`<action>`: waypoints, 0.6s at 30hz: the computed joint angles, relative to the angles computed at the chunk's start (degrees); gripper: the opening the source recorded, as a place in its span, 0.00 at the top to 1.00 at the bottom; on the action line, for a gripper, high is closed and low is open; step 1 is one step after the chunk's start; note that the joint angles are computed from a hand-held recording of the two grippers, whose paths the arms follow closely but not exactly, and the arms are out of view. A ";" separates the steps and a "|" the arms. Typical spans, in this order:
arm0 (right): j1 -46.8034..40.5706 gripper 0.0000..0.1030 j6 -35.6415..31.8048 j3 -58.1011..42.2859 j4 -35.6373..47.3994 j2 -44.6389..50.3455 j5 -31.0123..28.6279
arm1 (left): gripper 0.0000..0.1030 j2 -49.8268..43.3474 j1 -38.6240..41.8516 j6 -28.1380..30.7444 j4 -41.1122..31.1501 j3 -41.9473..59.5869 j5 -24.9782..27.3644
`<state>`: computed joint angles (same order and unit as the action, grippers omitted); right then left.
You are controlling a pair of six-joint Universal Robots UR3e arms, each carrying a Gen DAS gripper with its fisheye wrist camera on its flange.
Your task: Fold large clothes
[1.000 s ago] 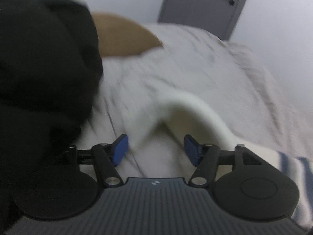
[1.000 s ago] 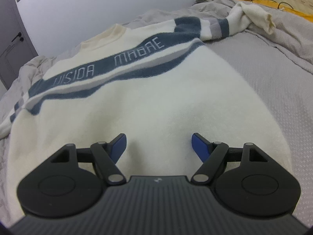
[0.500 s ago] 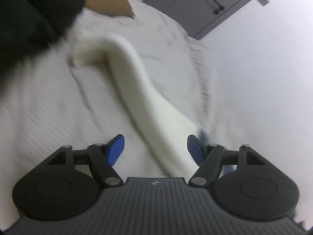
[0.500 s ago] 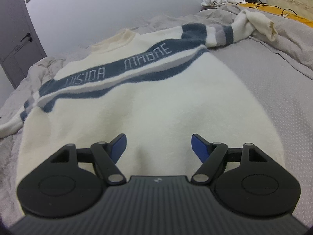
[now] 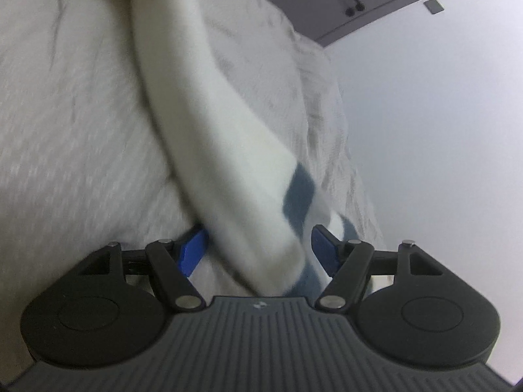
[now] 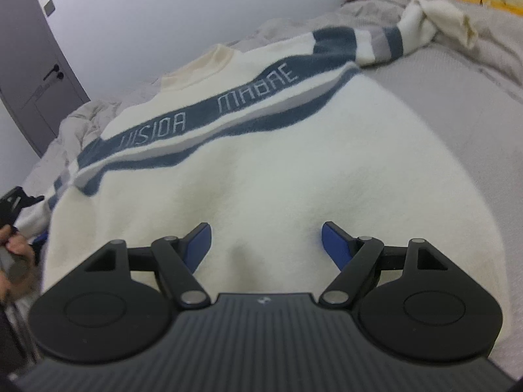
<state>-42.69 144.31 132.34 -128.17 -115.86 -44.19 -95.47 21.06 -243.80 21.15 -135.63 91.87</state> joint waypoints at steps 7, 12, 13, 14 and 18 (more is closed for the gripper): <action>1.02 0.25 3.26 -1.29 -1.82 3.93 0.29 | 0.75 -4.85 4.71 -1.31 3.41 1.59 1.63; 2.90 0.25 4.46 -1.02 -5.11 4.99 -1.75 | 0.82 -6.02 4.19 -0.25 4.09 2.72 5.89; 3.44 0.25 4.87 -0.76 -6.10 4.91 -2.23 | 0.82 -5.49 3.93 0.16 3.39 3.02 7.07; 3.87 0.25 5.21 -0.96 -6.84 5.36 -2.59 | 0.82 -4.87 3.84 0.17 2.85 2.82 7.86; 3.60 0.25 4.38 -0.39 -7.25 4.93 -2.73 | 0.83 -0.94 6.28 -0.05 1.78 -0.52 9.20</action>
